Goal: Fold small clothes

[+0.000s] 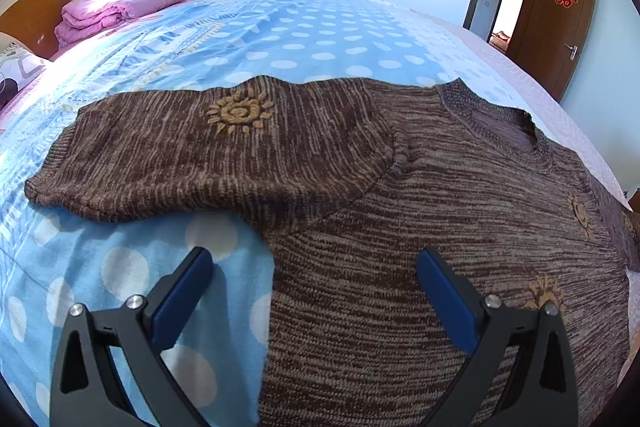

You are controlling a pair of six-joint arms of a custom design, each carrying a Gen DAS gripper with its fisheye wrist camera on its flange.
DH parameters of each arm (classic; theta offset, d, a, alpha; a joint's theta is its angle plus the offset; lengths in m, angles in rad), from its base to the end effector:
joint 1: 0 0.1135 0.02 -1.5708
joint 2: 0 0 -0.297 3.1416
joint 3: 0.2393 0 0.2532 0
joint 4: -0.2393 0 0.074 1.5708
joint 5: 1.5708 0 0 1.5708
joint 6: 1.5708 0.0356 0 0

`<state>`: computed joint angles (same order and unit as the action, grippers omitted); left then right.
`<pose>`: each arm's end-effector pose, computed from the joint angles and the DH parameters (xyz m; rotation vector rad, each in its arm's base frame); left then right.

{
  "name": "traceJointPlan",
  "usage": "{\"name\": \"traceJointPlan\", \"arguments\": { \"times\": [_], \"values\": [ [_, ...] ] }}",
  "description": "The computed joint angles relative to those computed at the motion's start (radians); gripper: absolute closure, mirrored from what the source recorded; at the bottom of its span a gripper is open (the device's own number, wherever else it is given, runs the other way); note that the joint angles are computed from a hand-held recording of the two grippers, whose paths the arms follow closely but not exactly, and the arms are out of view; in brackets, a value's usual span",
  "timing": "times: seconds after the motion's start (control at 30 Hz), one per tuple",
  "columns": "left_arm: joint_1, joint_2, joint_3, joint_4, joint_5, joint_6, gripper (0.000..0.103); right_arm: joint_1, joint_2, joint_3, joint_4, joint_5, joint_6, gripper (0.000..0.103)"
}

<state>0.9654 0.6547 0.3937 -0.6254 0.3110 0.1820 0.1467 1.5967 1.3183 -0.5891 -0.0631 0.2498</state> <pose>0.0691 0.0808 0.2053 -0.7930 2.2712 0.1481 0.3474 0.0536 0.3170 0.0980 2.4504 0.2531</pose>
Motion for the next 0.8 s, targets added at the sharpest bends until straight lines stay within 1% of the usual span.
{"name": "traceJointPlan", "arguments": {
  "times": [0.1,0.23,0.3,0.33,0.47,0.57,0.63,0.7,0.8],
  "values": [
    [0.015,0.007,-0.002,0.007,0.015,0.008,0.0,0.154,-0.039,0.032,-0.022,0.003,0.041,0.096],
    [0.048,0.01,-0.004,0.008,0.051,0.028,0.0,0.403,-0.009,0.068,0.005,0.028,0.117,0.096],
    [0.071,0.013,-0.005,0.007,0.076,0.041,0.0,0.524,0.036,0.073,0.046,0.054,0.156,0.096],
    [0.078,0.015,-0.006,0.008,0.084,0.044,0.0,0.592,0.072,0.077,0.069,0.09,0.173,0.096],
    [0.084,0.021,-0.008,0.015,0.097,0.046,0.0,0.742,0.249,0.12,0.146,0.165,0.223,0.096],
    [0.091,0.025,-0.009,0.019,0.109,0.049,0.0,0.789,0.341,0.074,0.273,0.186,0.225,0.095],
    [0.093,0.028,-0.011,0.022,0.114,0.049,0.0,0.785,0.363,0.049,0.313,0.145,0.202,0.09],
    [0.1,0.031,-0.011,0.024,0.121,0.054,0.0,0.775,0.322,-0.001,0.343,0.09,0.187,0.087],
    [0.109,0.034,-0.011,0.024,0.134,0.06,0.0,0.702,0.175,-0.151,0.457,-0.035,0.193,0.083]
  ]
}}
